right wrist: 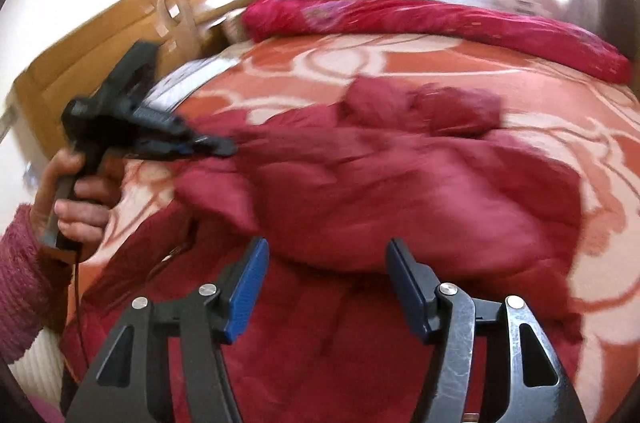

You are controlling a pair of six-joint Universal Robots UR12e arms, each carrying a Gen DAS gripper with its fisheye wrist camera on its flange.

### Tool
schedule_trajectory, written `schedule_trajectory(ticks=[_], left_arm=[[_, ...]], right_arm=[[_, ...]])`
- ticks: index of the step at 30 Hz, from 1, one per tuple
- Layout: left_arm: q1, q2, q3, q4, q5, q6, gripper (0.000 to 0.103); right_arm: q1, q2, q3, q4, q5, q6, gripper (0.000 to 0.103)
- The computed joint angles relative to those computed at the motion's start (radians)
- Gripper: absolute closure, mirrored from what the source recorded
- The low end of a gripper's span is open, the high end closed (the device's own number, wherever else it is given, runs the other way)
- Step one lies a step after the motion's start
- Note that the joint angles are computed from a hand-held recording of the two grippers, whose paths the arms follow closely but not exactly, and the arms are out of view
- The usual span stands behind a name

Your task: Fold large clothes

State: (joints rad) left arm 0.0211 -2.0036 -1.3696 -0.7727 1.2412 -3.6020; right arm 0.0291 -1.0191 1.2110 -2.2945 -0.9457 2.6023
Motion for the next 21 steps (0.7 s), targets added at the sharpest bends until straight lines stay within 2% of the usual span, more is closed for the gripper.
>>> schedule_trajectory(ticks=[3, 6, 11, 13, 14, 17, 19, 21], left_arm=[[-0.006, -0.009, 0.036, -0.034, 0.068, 0.104, 0.093], [-0.025, -0.029, 0.077, -0.09, 0.17, 0.196, 0.093], [-0.062, -0.066, 0.111, -0.158, 0.334, 0.241, 0.091], [-0.073, -0.068, 0.107, -0.148, 0.378, 0.229, 0.086], [-0.076, -0.064, 0.099, -0.141, 0.399, 0.201, 0.082], [-0.071, -0.036, 0.069, -0.113, 0.414, 0.094, 0.081], [-0.072, -0.005, 0.034, -0.056, 0.43, 0.043, 0.081], [-0.076, 0.022, 0.004, 0.009, 0.411, 0.029, 0.081]], right_arm=[[-0.014, 0.034, -0.053, -0.02, -0.057, 0.085, 0.04], [-0.023, 0.083, -0.129, 0.025, -0.093, 0.148, 0.04], [-0.019, 0.154, -0.229, 0.135, -0.169, 0.195, 0.04], [-0.016, 0.169, -0.24, 0.168, -0.179, 0.19, 0.04], [-0.016, 0.171, -0.236, 0.163, -0.184, 0.189, 0.039], [-0.011, 0.167, -0.222, 0.136, -0.204, 0.186, 0.038], [-0.009, 0.166, -0.22, 0.133, -0.212, 0.185, 0.037], [-0.009, 0.167, -0.219, 0.133, -0.215, 0.184, 0.036]])
